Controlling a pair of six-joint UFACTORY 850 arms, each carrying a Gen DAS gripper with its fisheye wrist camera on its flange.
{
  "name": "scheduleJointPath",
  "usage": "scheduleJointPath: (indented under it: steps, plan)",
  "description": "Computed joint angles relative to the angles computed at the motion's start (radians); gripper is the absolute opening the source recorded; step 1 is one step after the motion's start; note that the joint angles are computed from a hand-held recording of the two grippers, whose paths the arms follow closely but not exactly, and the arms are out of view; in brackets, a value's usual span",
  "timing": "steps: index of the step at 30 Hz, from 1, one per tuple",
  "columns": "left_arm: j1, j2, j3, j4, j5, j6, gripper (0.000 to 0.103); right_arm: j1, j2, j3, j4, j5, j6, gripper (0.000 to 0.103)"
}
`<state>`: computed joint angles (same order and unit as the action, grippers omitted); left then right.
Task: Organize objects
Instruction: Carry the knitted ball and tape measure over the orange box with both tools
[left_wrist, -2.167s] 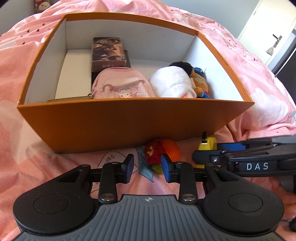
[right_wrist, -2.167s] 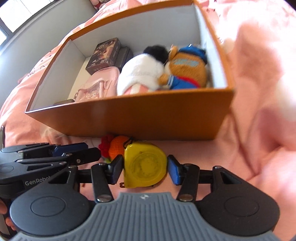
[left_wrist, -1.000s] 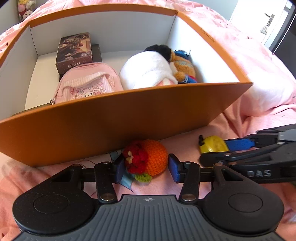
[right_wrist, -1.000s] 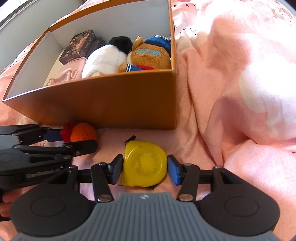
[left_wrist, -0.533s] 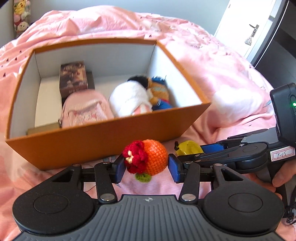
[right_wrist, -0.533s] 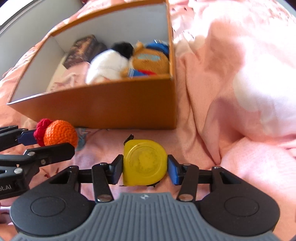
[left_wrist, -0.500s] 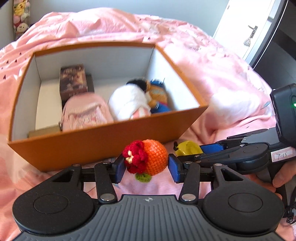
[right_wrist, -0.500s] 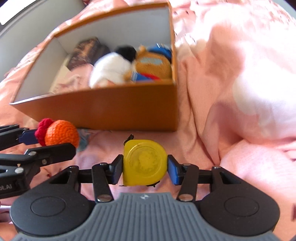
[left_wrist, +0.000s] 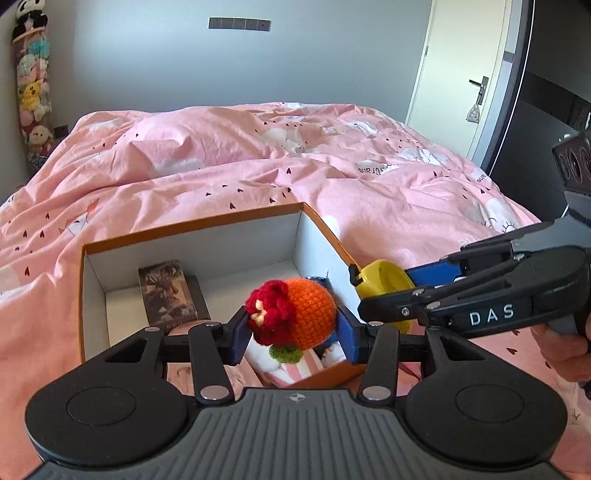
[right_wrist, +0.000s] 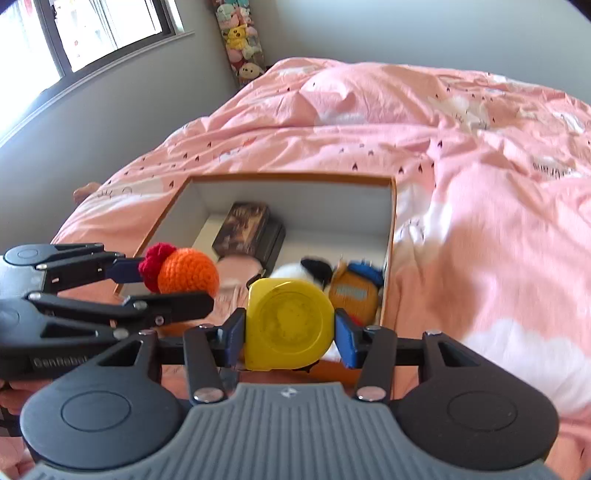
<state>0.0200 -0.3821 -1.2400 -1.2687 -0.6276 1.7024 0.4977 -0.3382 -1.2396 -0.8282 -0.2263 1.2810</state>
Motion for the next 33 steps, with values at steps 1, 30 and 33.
scheduleJointPath:
  steps: [1,30,33]
  plan:
    - [-0.007,-0.015,-0.018,0.004,0.014,-0.001,0.055,-0.007,-0.012,-0.022,0.019,-0.01,-0.024,0.052]
    - [-0.111,-0.494,-0.596,0.611,-0.023,-0.301,0.055,-0.104,-0.66,-0.899,0.479,-0.506,-0.649,0.052]
    - [-0.116,-0.502,-0.604,0.631,-0.025,-0.303,0.055,-0.095,-0.699,-0.958,0.444,-0.571,-0.708,0.052]
